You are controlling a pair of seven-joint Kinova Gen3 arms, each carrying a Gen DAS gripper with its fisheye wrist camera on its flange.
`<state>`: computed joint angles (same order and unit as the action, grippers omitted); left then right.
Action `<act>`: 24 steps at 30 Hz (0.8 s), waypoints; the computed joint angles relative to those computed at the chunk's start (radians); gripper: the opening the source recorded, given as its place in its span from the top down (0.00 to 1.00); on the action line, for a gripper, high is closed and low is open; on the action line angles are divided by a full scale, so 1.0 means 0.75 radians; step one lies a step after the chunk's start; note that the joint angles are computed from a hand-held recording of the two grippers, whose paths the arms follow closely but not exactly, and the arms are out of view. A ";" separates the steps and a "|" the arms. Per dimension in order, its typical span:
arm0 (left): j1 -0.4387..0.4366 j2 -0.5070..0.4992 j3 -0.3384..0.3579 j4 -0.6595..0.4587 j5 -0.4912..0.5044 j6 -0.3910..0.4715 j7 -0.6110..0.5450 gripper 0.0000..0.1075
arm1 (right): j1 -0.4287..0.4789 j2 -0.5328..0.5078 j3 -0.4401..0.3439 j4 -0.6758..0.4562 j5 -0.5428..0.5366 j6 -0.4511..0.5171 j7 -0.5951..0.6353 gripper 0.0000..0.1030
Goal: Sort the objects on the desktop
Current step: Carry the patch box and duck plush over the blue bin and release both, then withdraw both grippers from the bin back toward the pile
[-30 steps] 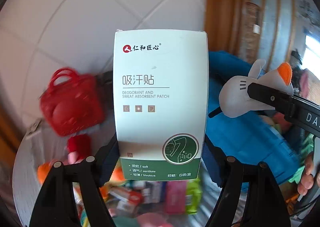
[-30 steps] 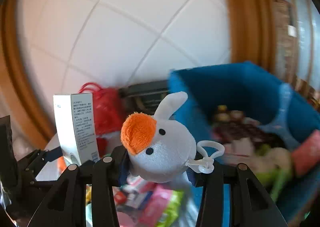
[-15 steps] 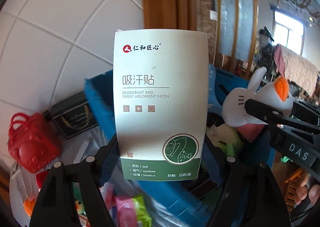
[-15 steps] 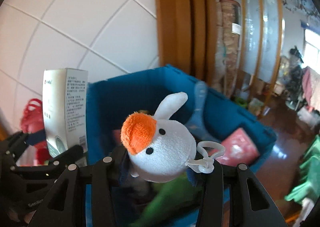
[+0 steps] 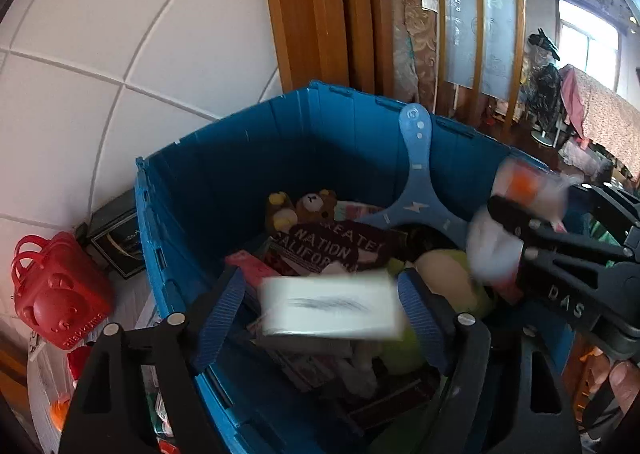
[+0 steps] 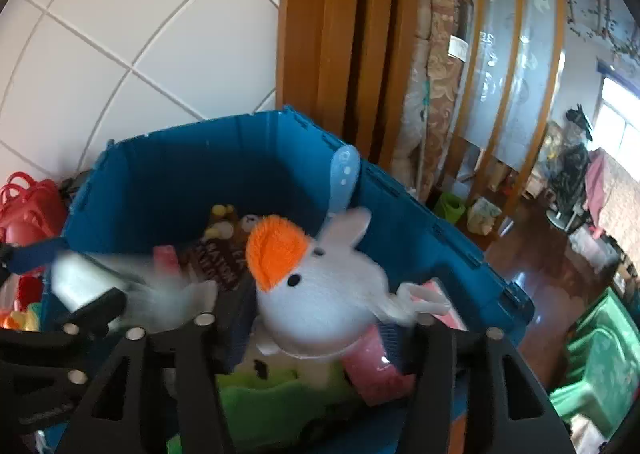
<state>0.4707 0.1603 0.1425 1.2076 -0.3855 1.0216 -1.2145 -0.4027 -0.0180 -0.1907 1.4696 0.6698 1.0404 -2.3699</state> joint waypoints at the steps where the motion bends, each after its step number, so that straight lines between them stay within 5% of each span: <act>1: 0.003 -0.004 -0.002 0.012 -0.007 -0.011 0.009 0.25 | -0.001 -0.006 -0.002 0.007 -0.004 -0.001 -0.004 0.20; 2: 0.003 -0.006 -0.002 0.023 -0.012 -0.020 0.015 0.25 | 0.007 -0.012 0.006 0.016 -0.020 -0.019 0.007 0.09; 5: 0.005 -0.027 -0.004 0.054 -0.039 -0.033 0.033 0.25 | 0.034 -0.025 0.021 0.037 -0.048 -0.066 0.037 0.00; 15: -0.106 -0.269 0.037 0.314 -0.138 -0.188 0.203 0.23 | 0.042 -0.118 -0.055 0.040 -0.141 -0.073 0.092 0.00; 24: -0.334 -0.532 -0.093 0.545 0.080 -0.258 0.016 0.19 | -0.020 -0.147 -0.238 -0.042 -0.105 -0.065 0.036 0.00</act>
<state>0.2199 -0.2389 0.0730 1.6161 -0.3257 0.8282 -1.2029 -0.4176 -0.1282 -0.3695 1.4378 0.5913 0.9919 -2.3425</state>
